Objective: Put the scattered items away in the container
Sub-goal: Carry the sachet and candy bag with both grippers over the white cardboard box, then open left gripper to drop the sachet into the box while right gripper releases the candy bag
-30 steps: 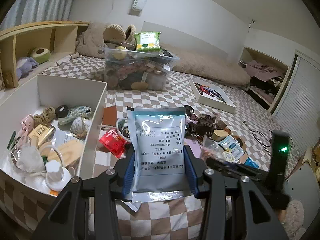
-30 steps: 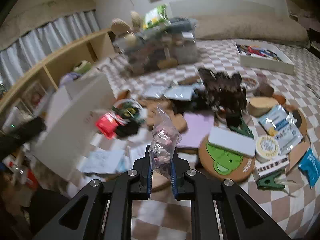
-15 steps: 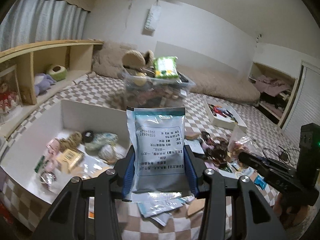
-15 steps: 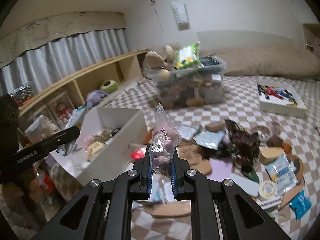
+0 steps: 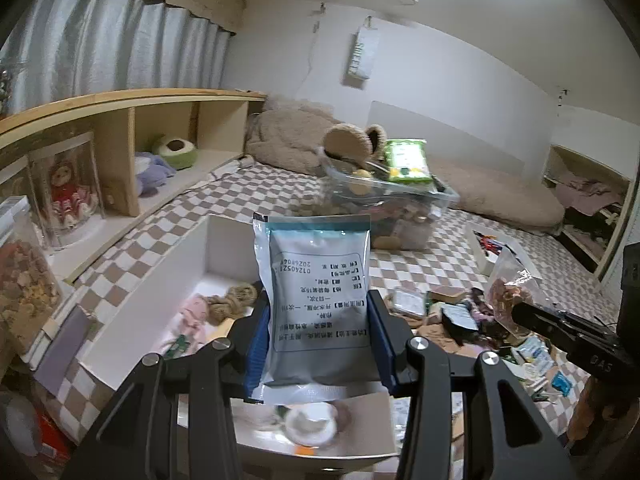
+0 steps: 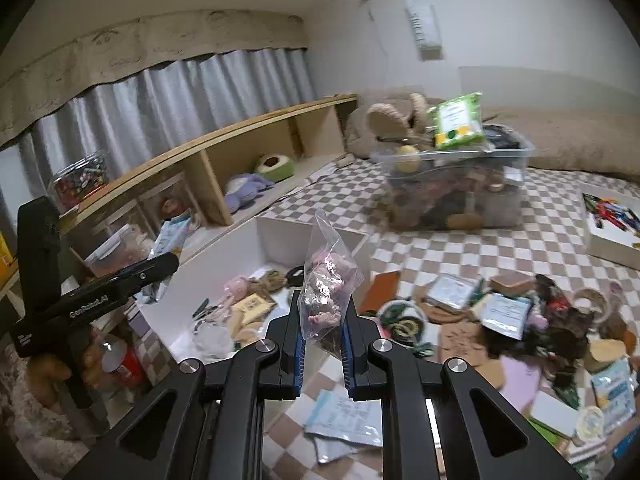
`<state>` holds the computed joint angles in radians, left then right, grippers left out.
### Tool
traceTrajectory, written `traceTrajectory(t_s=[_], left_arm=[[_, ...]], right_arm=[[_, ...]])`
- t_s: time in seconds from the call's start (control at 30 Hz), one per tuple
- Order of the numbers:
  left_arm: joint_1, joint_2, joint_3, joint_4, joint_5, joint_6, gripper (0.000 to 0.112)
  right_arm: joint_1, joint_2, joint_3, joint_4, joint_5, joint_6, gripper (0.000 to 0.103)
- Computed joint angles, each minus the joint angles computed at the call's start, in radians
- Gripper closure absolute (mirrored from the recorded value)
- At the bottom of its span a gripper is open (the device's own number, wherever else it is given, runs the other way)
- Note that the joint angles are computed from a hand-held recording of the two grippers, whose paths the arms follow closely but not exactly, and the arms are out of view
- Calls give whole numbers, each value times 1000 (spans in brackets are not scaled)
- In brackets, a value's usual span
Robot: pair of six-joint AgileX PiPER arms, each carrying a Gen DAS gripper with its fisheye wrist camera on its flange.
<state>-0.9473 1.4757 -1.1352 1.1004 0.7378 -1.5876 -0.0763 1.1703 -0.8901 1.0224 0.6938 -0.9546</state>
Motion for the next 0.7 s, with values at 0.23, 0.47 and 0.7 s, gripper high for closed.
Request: traceTrajectory(t_s=[0.23,0.47,0.7], left_arm=[[90,-12,42,-34,-66,50,67],[199,28,31,-136,-156,180,67],[301,101,-45,-327,-220,430,67]], right_arm=[[154,87,-58,-92,-104,100,87],[228,195,-117,-96,-118,119,87],[275,305,-205,-106,-97,144,87]])
